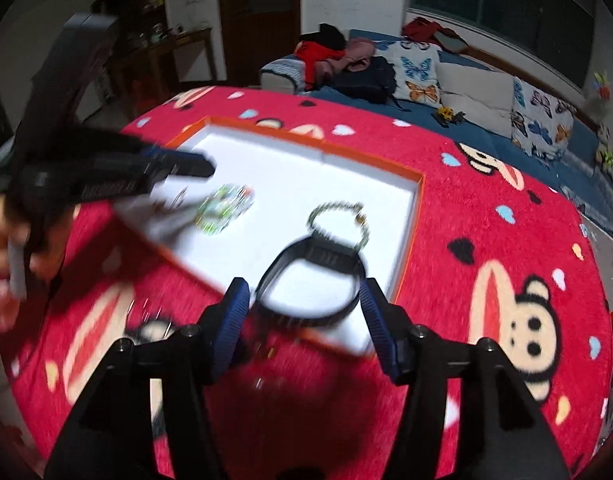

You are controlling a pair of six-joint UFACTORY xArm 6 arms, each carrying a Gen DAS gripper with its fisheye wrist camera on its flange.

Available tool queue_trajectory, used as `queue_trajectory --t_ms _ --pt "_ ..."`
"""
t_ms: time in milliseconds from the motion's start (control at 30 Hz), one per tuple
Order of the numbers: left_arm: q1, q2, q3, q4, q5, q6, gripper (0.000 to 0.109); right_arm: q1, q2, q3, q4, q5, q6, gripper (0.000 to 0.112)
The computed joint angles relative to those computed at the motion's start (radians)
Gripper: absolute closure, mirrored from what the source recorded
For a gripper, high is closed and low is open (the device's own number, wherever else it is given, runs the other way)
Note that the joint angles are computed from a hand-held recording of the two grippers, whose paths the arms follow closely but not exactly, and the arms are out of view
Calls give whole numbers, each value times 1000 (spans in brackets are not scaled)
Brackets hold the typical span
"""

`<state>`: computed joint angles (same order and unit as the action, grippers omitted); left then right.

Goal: Organize jewelry
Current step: 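Carry both bracelets over the orange box and open both tools to drop them, then grasp a small silver ring with the left tool while the right tool grasps the red tassel earring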

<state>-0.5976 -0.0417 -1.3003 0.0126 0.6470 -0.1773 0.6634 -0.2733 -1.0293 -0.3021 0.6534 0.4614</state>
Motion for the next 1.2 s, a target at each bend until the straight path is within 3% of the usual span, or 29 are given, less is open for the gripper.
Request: queue_trajectory --t_ms 233,700,1033,1200 --pt "-15 -134 125 0 -6 -4 97 4 -3 20 -35 47 22 54" --pt "-61 -315 334 -27 7 2 97 -55 74 -41 -41 44 61 53" --pt "-90 -353 369 11 8 -39 97 -16 -17 31 -40 40 96 54" --pt "-96 -377 385 23 6 -67 97 11 -71 98 22 4 97 54"
